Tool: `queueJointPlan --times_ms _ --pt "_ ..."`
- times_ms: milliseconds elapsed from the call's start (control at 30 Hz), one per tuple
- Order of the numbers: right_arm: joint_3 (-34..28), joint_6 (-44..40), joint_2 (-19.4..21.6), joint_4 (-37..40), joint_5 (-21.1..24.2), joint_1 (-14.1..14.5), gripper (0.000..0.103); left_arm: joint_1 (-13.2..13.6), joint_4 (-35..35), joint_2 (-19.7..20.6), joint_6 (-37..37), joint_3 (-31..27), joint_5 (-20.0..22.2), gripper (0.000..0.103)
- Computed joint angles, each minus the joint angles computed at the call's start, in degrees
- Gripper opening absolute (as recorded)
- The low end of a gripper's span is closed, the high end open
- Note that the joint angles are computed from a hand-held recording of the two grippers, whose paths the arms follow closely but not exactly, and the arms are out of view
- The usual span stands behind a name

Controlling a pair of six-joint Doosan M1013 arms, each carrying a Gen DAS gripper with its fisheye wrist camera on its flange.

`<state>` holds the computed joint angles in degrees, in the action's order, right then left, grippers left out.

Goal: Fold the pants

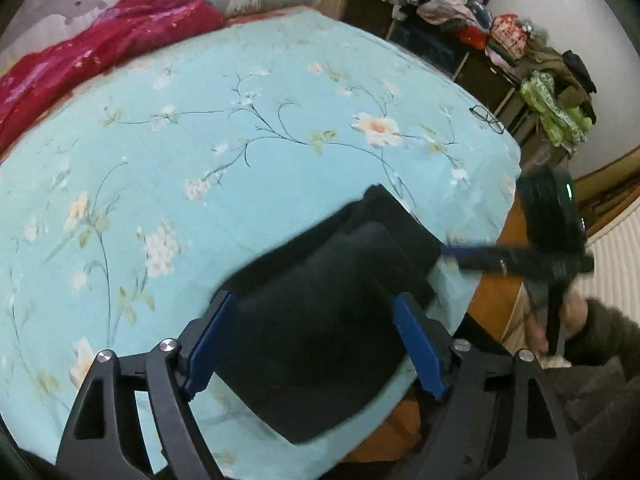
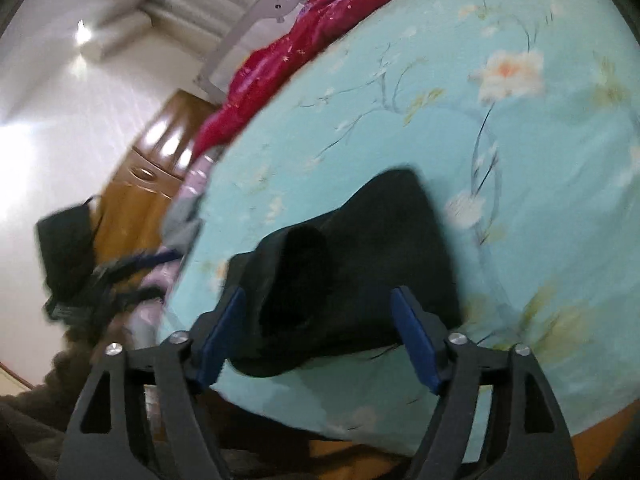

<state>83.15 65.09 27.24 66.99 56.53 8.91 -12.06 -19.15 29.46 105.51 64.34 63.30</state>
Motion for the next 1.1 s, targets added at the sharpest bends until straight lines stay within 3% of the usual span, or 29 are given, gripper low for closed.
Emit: queueJointPlan --times_ms 67,167,300,400,467,533,567,600,633,667,833,933,1000,1067,1100 --pt "0.53 0.58 0.25 1.85 1.28 0.67 0.081 0.64 -2.81 3.91 1.76 -5.89 6.53 0.081" --pt "-1.56 4.96 0.84 -5.09 2.46 2.44 0.081 0.65 -5.14 8.02 6.04 -11.69 13.92 0.081" --pt "-3.00 6.15 1.53 -6.85 4.73 3.95 0.081 -1.16 -2.03 11.02 12.54 -14.01 17.55 0.081" --pt "-3.18 6.50 1.70 -7.46 4.58 4.41 0.078 -1.78 -1.10 12.39 13.31 -14.04 20.83 0.081" --pt "-3.54 5.90 1.63 -7.33 4.44 4.61 0.057 -2.00 -0.92 12.03 13.22 -11.99 19.50 0.073" --pt "-4.69 6.31 1.39 -11.01 3.49 5.50 0.050 -1.95 -1.18 9.74 13.99 -7.56 13.31 0.063" --pt "-4.88 6.50 1.28 -12.21 2.98 5.73 0.047 -1.70 -1.86 8.76 13.77 -6.06 11.30 0.049" --pt "-5.05 7.14 1.23 -13.31 2.38 5.93 0.038 -1.40 -2.72 8.20 12.84 -5.38 10.53 0.035" --pt "-5.10 7.96 1.17 -13.80 2.27 5.86 0.029 -1.05 -3.69 7.62 11.85 -4.96 10.28 0.032" --pt "-5.07 8.14 1.06 -13.23 2.30 5.63 0.027 -0.72 -4.75 7.05 11.27 -4.53 9.90 0.030" --pt "-4.88 2.37 -0.90 -10.27 -0.41 4.89 0.024 -0.43 -6.74 3.46 10.04 -2.98 4.60 0.030" --pt "-4.84 2.33 -0.99 -9.57 -3.89 4.02 0.024 -1.84 -1.88 4.36 5.37 -3.55 0.01 0.042" --pt "-5.68 5.62 0.27 -13.44 -4.19 3.92 0.024 -3.63 6.43 7.11 -0.53 -5.66 2.16 0.041" --pt "-6.98 12.26 2.73 -17.61 -1.09 3.54 0.024 -4.63 10.73 9.28 -3.22 -7.04 5.42 0.045" --pt "-6.89 13.96 3.56 -17.51 0.29 3.29 0.023 -4.83 11.48 8.67 -3.76 -5.82 3.37 0.050"
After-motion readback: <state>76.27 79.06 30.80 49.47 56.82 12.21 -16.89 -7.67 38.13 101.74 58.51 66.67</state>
